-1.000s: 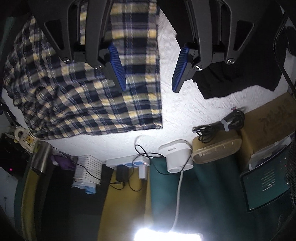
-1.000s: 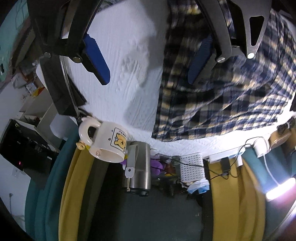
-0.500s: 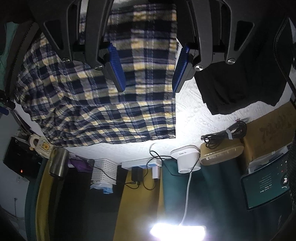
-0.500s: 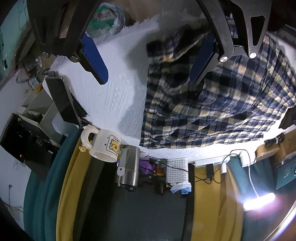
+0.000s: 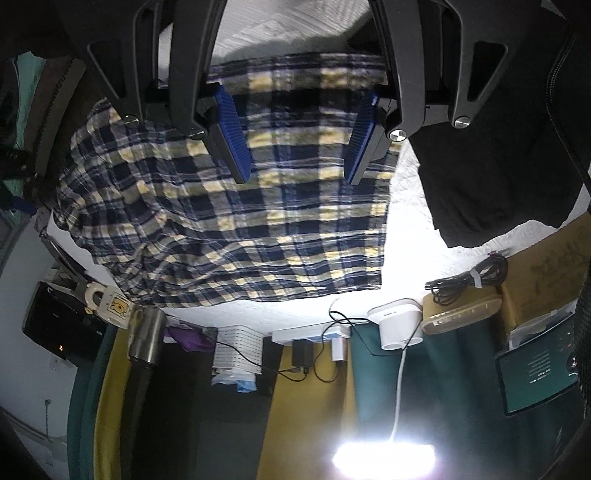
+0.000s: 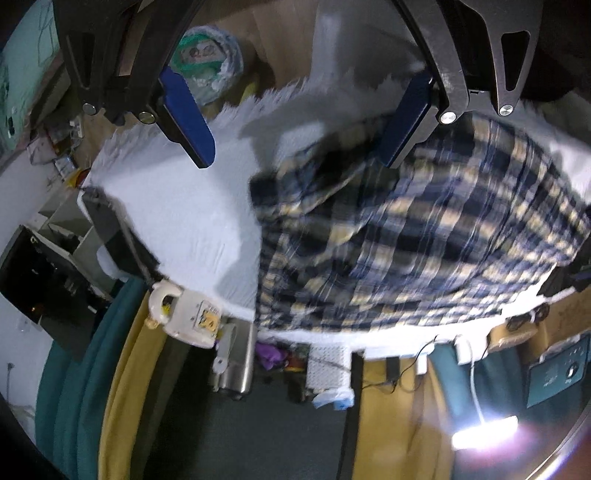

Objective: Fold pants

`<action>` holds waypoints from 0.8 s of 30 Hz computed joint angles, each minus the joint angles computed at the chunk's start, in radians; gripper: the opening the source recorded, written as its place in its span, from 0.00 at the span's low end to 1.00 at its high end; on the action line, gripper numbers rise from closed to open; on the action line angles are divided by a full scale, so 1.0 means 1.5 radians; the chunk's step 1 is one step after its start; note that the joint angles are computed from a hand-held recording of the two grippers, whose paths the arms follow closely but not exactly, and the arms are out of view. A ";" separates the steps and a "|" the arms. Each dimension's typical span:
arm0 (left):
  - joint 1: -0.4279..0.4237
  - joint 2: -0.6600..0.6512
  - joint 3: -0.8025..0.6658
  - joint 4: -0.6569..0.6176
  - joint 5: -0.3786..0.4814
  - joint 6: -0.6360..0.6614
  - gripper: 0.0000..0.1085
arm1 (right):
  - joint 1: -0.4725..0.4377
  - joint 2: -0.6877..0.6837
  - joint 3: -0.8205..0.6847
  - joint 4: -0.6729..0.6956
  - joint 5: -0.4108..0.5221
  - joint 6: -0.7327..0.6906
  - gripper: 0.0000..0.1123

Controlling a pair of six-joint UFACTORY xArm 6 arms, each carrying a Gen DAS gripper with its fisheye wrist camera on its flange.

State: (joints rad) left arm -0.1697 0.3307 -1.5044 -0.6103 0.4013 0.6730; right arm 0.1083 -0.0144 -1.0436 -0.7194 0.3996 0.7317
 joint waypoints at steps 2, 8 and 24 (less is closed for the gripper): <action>-0.003 -0.007 0.010 -0.006 0.000 0.007 0.49 | 0.005 -0.004 0.015 0.008 0.000 -0.008 0.82; -0.008 -0.017 0.029 -0.010 0.002 0.012 0.49 | 0.015 -0.001 0.039 0.031 0.002 -0.024 0.82; -0.001 -0.010 0.031 -0.046 0.013 0.038 0.64 | 0.030 0.035 -0.031 -0.083 0.009 0.043 0.82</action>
